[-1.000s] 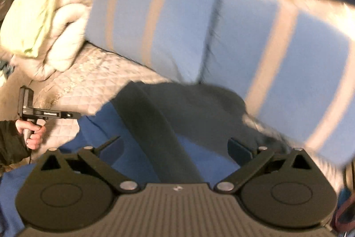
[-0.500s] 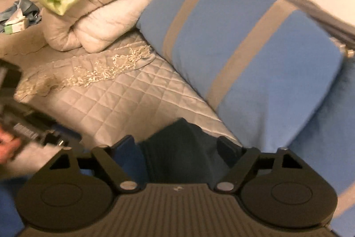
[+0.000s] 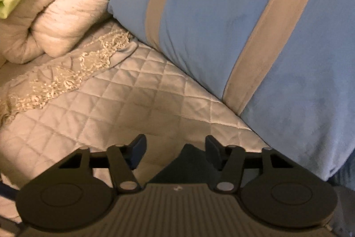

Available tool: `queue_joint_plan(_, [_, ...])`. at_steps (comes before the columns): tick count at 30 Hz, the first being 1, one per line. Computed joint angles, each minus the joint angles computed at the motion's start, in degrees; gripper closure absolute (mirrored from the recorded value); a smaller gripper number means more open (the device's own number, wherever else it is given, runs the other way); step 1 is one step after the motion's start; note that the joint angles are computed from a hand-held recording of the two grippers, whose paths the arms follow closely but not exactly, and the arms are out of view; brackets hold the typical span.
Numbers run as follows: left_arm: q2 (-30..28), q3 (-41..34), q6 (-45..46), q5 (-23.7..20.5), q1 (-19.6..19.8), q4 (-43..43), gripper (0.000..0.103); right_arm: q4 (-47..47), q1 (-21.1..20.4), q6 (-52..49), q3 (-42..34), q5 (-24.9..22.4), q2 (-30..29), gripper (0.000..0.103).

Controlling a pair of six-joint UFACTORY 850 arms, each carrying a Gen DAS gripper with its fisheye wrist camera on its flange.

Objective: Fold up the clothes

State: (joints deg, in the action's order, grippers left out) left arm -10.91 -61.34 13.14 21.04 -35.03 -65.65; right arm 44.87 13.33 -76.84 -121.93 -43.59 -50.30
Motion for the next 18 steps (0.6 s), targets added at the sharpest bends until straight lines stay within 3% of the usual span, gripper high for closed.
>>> queue_joint_plan(1, [-0.2, -0.2, -0.3, -0.4, 0.1, 0.3, 0.057, -3.0, 0.5, 1.7, -0.2, 0.7, -0.1, 0.076])
queue_joint_plan(3, [-0.5, -0.5, -1.6, -1.3, 0.4, 1.5, 0.063, -6.7, 1.0, 3.0, 1.2, 2.7, 0.6, 0.094])
queue_joint_plan(4, [-0.6, -0.6, -2.8, -1.8, 0.6, 2.6, 0.069, -6.4, 0.8, 3.3, 2.0, 3.5, 1.2, 0.095])
queue_joint_plan(5, [-0.6, -0.6, -5.6, -2.8, 0.9, 5.1, 0.083, -5.4, 0.5, 3.4, 2.8, 4.3, 1.9, 0.095])
queue_joint_plan(8, [-0.3, -0.8, -4.9, -3.6, 0.7, 3.9, 0.091, -2.3, -0.7, 4.2, 4.1, 6.1, 3.2, 0.097])
queue_joint_plan(13, [0.4, -0.1, -0.9, -1.1, -0.8, -0.2, 0.093, 1.0, -2.4, 8.2, 5.1, 10.4, 4.2, 0.099])
queue_joint_plan(18, [-0.3, -2.0, 13.3, 0.8, -2.3, -12.1, 0.093, 0.3, -2.9, 13.0, 5.8, 13.3, 4.1, 0.1])
